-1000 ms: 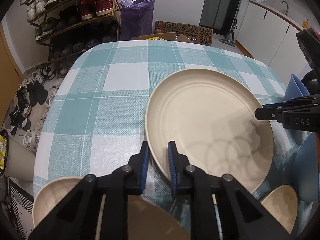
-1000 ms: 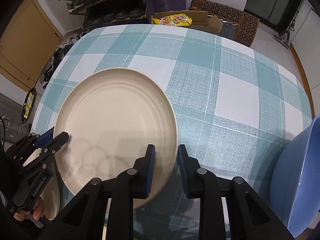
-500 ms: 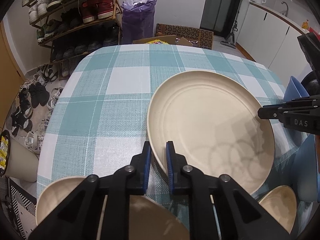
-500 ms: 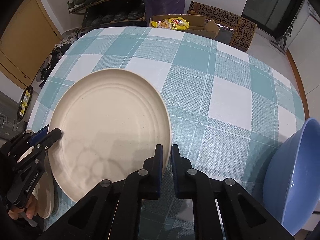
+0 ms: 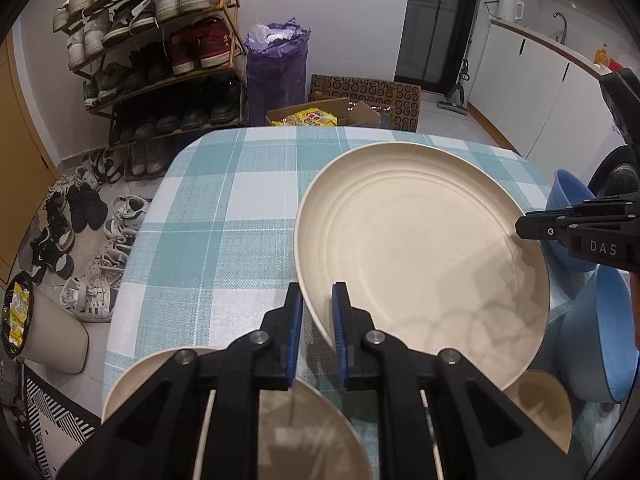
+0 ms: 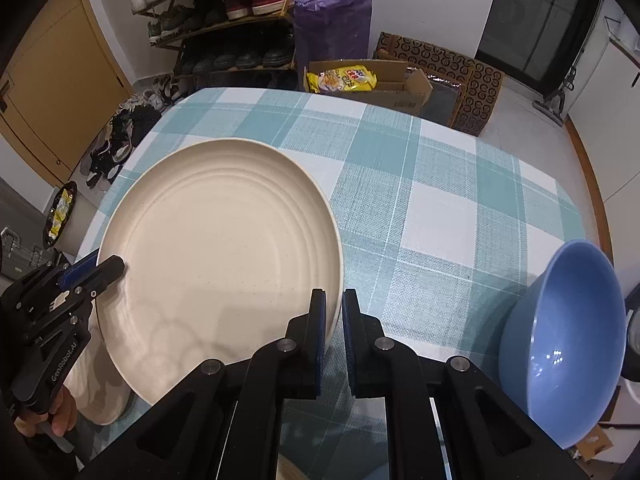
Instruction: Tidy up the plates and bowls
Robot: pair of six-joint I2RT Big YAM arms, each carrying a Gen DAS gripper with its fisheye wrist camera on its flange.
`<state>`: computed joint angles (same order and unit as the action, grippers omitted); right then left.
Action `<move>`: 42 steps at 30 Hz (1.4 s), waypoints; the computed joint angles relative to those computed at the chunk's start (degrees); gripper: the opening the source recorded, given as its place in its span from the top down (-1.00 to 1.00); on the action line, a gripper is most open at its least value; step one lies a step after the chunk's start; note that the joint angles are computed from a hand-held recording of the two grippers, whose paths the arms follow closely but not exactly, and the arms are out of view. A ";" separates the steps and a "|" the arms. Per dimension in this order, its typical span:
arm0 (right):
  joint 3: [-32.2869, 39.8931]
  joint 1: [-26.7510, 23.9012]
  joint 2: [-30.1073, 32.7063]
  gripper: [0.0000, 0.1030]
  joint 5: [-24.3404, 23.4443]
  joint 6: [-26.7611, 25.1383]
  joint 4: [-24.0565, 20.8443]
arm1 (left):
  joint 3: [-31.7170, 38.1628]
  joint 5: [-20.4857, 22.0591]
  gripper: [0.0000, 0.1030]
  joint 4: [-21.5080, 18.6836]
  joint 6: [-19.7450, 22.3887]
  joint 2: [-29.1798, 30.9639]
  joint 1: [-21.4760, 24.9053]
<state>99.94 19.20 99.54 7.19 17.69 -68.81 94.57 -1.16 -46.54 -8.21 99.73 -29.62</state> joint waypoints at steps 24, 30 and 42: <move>-8.64 4.68 -13.39 0.83 3.22 3.62 1.31 | -7.78 -3.56 0.76 1.81 0.04 -11.95 -2.73; -11.69 5.89 -16.47 0.83 3.70 4.66 2.24 | -10.49 -4.54 0.76 2.44 -0.11 -14.57 -3.75; -17.69 8.92 -21.73 0.83 4.60 7.36 3.89 | -15.85 -6.44 0.76 3.79 0.02 -19.37 -5.22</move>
<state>82.25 28.11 77.81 11.79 25.05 -64.92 78.72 -7.61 -42.75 -8.20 80.35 -34.84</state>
